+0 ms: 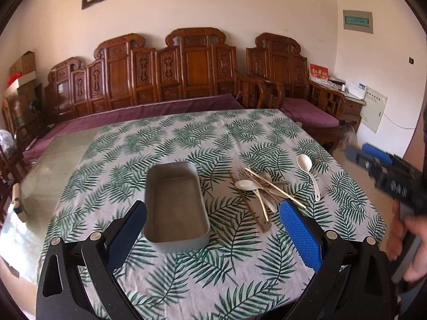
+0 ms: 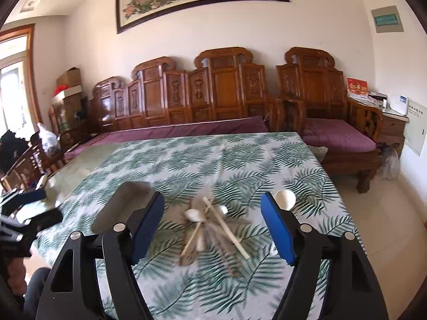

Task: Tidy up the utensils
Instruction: 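Grasp a wooden chopstick from the pile with the right tool while the left tool grasps another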

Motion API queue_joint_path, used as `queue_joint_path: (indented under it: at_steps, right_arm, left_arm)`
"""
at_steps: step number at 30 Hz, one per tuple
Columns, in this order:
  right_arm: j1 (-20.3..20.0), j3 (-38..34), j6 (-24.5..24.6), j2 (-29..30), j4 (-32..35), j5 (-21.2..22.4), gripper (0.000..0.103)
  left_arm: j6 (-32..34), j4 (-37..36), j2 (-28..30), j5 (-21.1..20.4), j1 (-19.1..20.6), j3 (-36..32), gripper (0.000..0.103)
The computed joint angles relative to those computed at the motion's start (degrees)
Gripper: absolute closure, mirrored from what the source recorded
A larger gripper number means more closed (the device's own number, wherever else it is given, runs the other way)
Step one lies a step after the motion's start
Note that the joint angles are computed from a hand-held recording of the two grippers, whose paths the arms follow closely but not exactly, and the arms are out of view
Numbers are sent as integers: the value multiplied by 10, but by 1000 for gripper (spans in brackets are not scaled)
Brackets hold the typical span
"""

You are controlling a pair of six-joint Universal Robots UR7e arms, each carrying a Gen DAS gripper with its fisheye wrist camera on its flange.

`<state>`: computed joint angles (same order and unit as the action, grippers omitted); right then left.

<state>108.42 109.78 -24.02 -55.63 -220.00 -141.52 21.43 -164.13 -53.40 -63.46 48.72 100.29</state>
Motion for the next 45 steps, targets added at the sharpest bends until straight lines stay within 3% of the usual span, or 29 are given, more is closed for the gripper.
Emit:
queue_joint_path:
  at_steps: [6, 12, 15, 19, 23, 27, 32, 40, 45]
  right_arm:
    - [-51, -9, 8, -24, 27, 14, 29]
    - [-111, -4, 42, -42, 84, 57, 35]
    - [-141, -4, 48, -35, 106, 86, 41]
    - [-177, -6, 67, -23, 153, 131, 50]
    - [-205, -20, 74, -13, 241, 171, 66]
    - [-217, -22, 86, -14, 290, 190, 73]
    - [-227, -13, 102, -26, 317, 206, 79]
    - [-225, -3, 92, -36, 325, 232, 79]
    - [-219, -16, 82, -25, 355, 201, 80]
  left_arm:
    - [2, 36, 43, -9, 7, -38, 6]
    - [-1, 63, 84, -10, 11, -76, 7]
    - [-5, 73, 101, -15, 15, -86, 7]
    - [-11, 92, 123, -17, 20, -101, 15]
    - [-20, 102, 143, -15, 23, -112, 24]
    - [-38, 121, 157, -19, 27, -120, 35]
    - [-42, 131, 174, -10, 27, -125, 38]
    - [-50, 147, 202, 12, 33, -155, 41]
    - [-54, 162, 221, 21, 34, -187, 48]
